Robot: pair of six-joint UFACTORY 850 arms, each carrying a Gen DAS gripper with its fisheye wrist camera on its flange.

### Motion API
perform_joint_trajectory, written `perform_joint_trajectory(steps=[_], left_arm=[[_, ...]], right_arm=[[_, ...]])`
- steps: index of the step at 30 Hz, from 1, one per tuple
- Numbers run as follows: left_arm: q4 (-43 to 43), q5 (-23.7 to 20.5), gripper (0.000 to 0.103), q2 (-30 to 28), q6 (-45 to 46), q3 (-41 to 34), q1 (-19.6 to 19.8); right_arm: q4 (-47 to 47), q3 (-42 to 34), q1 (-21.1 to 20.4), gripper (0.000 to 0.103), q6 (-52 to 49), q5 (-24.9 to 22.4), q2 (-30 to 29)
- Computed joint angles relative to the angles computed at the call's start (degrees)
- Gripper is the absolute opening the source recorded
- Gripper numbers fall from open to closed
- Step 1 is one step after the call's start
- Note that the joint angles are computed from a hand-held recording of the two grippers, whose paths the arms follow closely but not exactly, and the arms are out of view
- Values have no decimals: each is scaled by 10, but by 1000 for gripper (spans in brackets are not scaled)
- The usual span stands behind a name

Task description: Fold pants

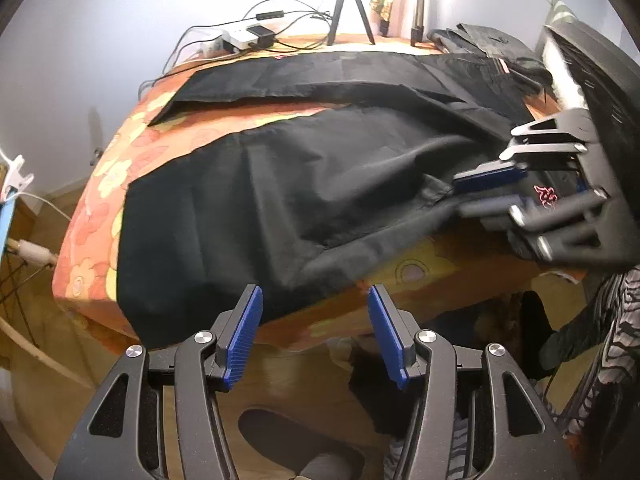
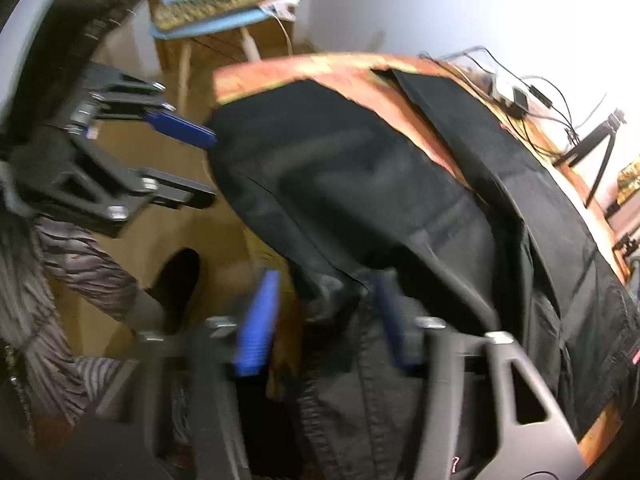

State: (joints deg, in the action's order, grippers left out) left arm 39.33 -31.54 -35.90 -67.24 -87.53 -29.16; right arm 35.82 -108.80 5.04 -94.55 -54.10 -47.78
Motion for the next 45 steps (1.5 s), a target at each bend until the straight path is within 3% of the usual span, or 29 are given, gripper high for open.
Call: perform_joint_trajectory(steps=[2, 5, 8, 14, 15, 17, 19, 26, 28, 32, 33, 40, 45], left_arm=[[-8, -4, 54, -7, 15, -7, -1], [1, -24, 54, -21, 23, -25, -5], [39, -62, 54, -34, -9, -41, -8], [75, -133, 52, -46, -76, -47, 9], [75, -124, 46, -40, -88, -38, 15], [66, -93, 20, -26, -94, -21, 25], [82, -83, 10, -18, -111, -12, 28], [161, -79, 5, 1, -173, 7, 28], [172, -78, 4, 0, -181, 6, 31], [199, -70, 3, 4, -205, 11, 35], [205, -69, 3, 5, -211, 12, 36], [221, -44, 3, 13, -246, 19, 46], [239, -49, 3, 8, -261, 6, 47]], right_arm=[[-16, -36, 2, 12, 44, -19, -22], [-7, -74, 0, 9, 73, -37, -41], [13, -125, -5, 8, 102, -81, -62], [27, -170, -14, 8, 126, -121, -80], [29, -174, -16, 8, 129, -125, -82], [31, -182, -18, 8, 133, -133, -86], [34, -176, -20, 8, 125, -137, -81], [37, -115, -21, 8, 84, -105, -48], [33, -84, -20, 14, 67, -82, -31], [29, -14, -26, 55, 32, -22, 7], [31, 0, -30, 58, 23, -15, 14], [45, 117, -67, 58, -56, 88, 76], [47, 154, -74, 58, -73, 119, 92]])
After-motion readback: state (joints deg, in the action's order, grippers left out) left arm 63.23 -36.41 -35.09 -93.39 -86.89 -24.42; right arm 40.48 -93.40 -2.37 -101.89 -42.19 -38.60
